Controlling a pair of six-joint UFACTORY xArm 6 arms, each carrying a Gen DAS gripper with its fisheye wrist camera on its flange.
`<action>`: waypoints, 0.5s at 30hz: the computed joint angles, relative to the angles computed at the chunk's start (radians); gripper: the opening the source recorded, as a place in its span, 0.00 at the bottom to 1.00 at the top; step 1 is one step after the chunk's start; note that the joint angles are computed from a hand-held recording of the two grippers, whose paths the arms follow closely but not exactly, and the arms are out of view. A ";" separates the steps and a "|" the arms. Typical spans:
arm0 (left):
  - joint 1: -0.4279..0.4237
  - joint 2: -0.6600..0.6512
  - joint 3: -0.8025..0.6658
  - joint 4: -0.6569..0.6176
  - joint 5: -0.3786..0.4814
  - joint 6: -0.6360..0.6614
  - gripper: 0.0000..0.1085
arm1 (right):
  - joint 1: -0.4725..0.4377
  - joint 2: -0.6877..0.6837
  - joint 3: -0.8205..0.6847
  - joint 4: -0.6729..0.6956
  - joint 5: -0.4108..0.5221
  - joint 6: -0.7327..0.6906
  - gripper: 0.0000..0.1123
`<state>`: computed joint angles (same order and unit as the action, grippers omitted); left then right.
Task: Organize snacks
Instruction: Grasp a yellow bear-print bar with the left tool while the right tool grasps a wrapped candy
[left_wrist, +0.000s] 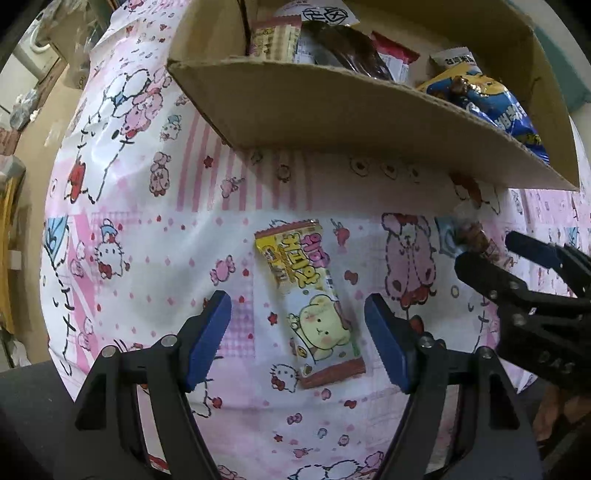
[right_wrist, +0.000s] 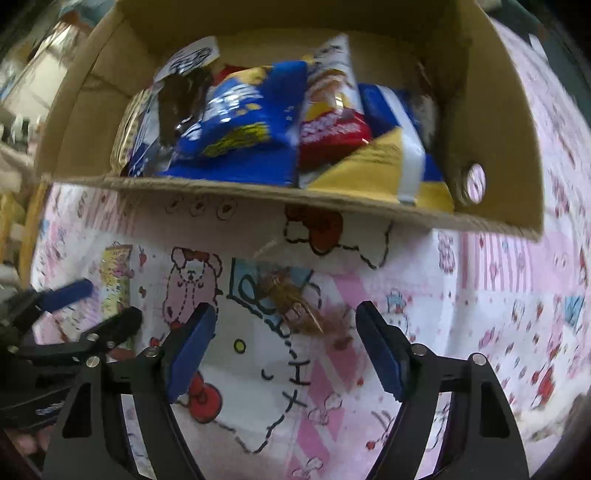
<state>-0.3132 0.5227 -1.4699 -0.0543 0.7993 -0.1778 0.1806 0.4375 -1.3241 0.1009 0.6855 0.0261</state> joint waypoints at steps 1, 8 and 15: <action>-0.002 0.010 -0.013 0.009 0.006 -0.009 0.66 | 0.008 0.018 -0.014 -0.021 -0.007 0.015 0.71; 0.010 0.030 -0.016 0.052 -0.009 -0.007 0.60 | 0.024 0.039 -0.026 -0.041 0.006 0.001 0.48; 0.015 0.012 -0.007 0.076 -0.002 0.015 0.21 | 0.026 -0.010 0.043 0.151 0.016 -0.117 0.17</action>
<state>-0.2986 0.5343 -1.4767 0.0216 0.7971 -0.1627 0.2067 0.4275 -1.2809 0.2523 0.7012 -0.0912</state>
